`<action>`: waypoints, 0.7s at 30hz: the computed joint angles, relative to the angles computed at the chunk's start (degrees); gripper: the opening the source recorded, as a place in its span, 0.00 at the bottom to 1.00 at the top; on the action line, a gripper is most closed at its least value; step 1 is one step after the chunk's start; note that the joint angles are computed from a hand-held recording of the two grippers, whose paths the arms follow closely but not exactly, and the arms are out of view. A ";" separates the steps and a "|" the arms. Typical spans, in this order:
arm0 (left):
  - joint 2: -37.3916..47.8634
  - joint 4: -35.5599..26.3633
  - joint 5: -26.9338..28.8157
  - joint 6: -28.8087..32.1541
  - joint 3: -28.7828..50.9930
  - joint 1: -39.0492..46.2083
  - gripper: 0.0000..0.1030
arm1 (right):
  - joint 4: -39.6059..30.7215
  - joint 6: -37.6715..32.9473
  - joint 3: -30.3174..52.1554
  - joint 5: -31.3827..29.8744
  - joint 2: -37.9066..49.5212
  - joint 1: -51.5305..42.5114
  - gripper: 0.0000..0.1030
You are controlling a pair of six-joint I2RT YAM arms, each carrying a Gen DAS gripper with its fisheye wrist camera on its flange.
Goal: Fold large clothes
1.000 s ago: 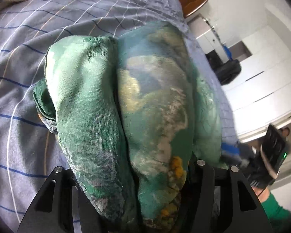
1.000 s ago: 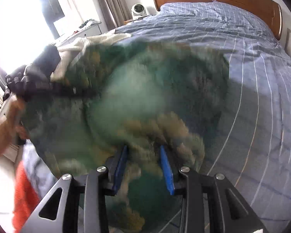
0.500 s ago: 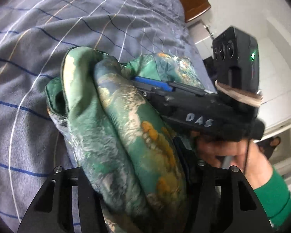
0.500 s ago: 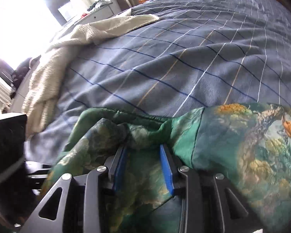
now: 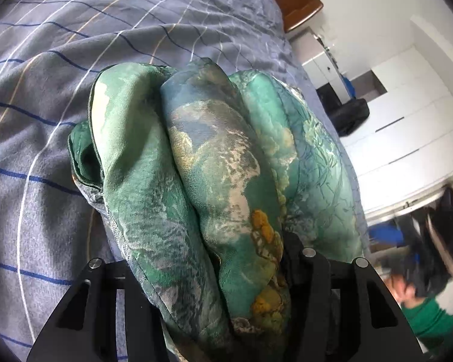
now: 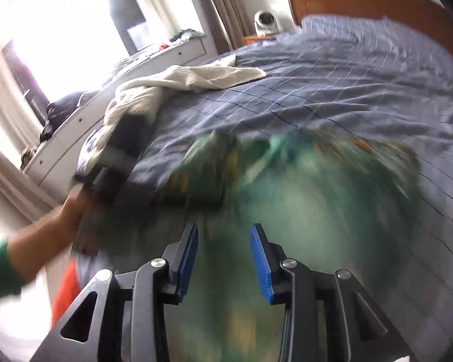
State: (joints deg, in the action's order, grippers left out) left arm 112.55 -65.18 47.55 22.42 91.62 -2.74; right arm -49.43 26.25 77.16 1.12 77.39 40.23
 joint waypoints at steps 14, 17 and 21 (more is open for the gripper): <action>-1.26 7.98 0.73 -4.66 -4.47 -1.22 0.53 | 10.68 17.41 -28.13 9.46 -14.51 11.83 0.33; -3.35 5.80 -0.59 -5.97 -3.33 -1.28 0.60 | 6.50 18.30 -25.29 13.45 -15.44 14.83 0.35; -8.45 -2.13 -1.05 -3.49 0.18 1.82 0.73 | -4.44 18.16 -13.59 21.10 -14.33 19.42 0.36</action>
State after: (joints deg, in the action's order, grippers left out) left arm 104.09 -67.31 46.50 18.94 91.80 -0.92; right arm -53.86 44.41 63.57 22.23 63.06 59.66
